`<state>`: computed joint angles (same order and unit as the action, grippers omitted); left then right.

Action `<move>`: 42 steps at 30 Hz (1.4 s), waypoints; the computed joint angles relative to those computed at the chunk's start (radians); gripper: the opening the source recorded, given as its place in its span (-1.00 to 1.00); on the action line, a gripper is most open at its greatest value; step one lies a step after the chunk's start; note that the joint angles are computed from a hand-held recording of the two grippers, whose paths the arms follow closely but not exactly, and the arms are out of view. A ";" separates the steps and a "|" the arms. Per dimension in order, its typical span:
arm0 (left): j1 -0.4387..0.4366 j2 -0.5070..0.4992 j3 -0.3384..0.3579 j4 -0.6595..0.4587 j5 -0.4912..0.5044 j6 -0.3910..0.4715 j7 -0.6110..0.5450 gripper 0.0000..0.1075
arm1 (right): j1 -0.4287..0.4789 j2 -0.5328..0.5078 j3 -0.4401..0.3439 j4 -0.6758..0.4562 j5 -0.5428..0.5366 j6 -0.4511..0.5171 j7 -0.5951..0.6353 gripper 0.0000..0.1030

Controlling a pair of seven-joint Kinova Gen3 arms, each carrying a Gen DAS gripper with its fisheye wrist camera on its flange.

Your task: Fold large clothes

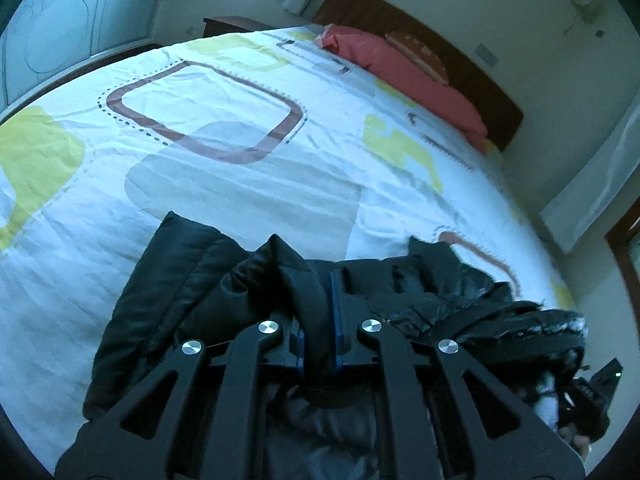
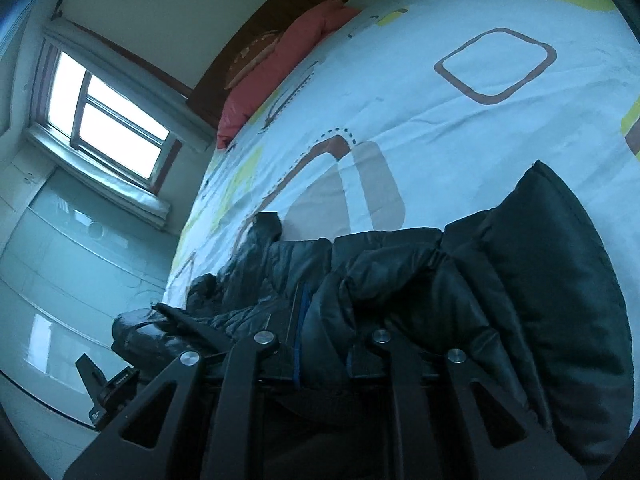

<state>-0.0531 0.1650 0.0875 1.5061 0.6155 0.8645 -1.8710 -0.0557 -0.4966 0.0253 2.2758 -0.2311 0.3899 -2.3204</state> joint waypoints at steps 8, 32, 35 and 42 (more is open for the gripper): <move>-0.062 -0.034 -0.100 -0.022 0.226 0.166 -0.074 0.41 | 0.065 -0.126 -0.110 -0.042 0.155 0.064 -0.161 0.32; 0.308 0.097 -0.066 -0.165 -0.430 0.002 0.177 0.39 | 0.337 0.393 -0.675 -0.456 0.722 0.564 -0.388 -0.11; 0.208 0.008 -0.002 -0.071 -0.333 -0.095 0.114 0.39 | 0.236 0.328 -0.588 -0.429 0.734 0.601 -0.437 -0.10; 0.160 0.109 0.032 -0.144 -0.321 -0.003 0.155 0.39 | 0.091 0.254 -0.388 -0.281 0.726 0.480 -0.493 -0.11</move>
<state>0.1064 0.2744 0.1196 1.3620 0.2941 0.8614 -1.7163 0.0350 -0.2421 -0.3623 1.9950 0.4953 0.8695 -2.8132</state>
